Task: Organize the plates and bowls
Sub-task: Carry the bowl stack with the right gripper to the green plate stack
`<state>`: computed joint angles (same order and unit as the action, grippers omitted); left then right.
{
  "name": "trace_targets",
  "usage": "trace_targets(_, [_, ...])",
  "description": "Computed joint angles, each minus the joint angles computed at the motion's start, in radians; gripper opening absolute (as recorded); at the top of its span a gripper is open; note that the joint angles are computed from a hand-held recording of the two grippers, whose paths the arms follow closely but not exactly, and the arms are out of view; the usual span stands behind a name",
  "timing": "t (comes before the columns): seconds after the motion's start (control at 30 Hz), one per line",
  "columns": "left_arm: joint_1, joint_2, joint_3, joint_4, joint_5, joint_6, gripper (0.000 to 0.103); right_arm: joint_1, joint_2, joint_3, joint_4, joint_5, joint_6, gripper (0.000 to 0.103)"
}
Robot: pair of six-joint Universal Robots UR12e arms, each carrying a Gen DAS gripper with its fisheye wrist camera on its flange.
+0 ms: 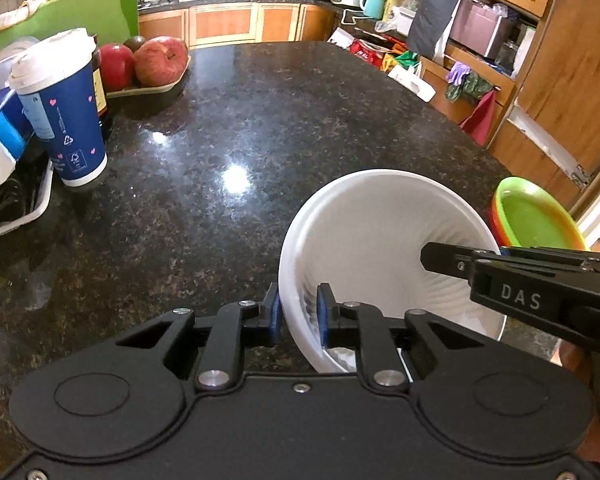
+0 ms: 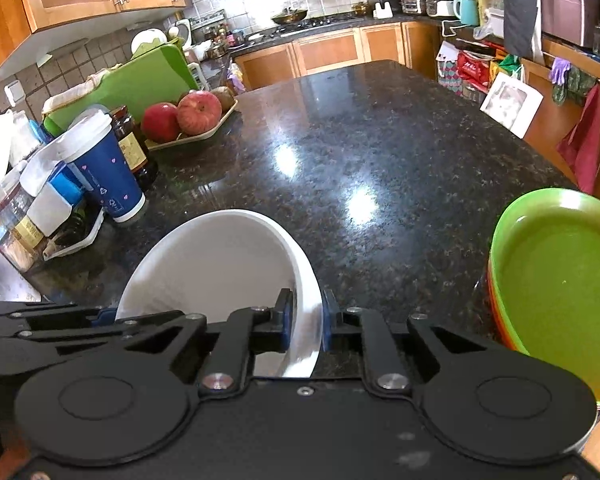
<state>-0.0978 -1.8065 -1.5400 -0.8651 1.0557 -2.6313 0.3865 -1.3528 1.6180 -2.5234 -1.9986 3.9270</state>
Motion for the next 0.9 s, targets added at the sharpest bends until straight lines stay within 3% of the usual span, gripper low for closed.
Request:
trace_targets(0.3, [-0.016, 0.023, -0.009, 0.018, -0.030, 0.007, 0.023, 0.003, -0.049, 0.042, -0.033, -0.057, -0.003, 0.016])
trace_targets(0.5, [-0.067, 0.037, -0.027, 0.102, -0.002, -0.050, 0.023, -0.017, -0.113, 0.117, -0.106, -0.076, -0.052, 0.016])
trace_targets(0.77, [-0.159, 0.041, -0.037, 0.159, 0.068, -0.166, 0.023, -0.112, -0.233, 0.239, -0.151, 0.009, -0.149, 0.016])
trace_targets(0.9, [-0.196, 0.029, -0.025, 0.136, 0.100, -0.219, 0.023, -0.176, -0.281, 0.289, -0.158, 0.085, -0.195, 0.016])
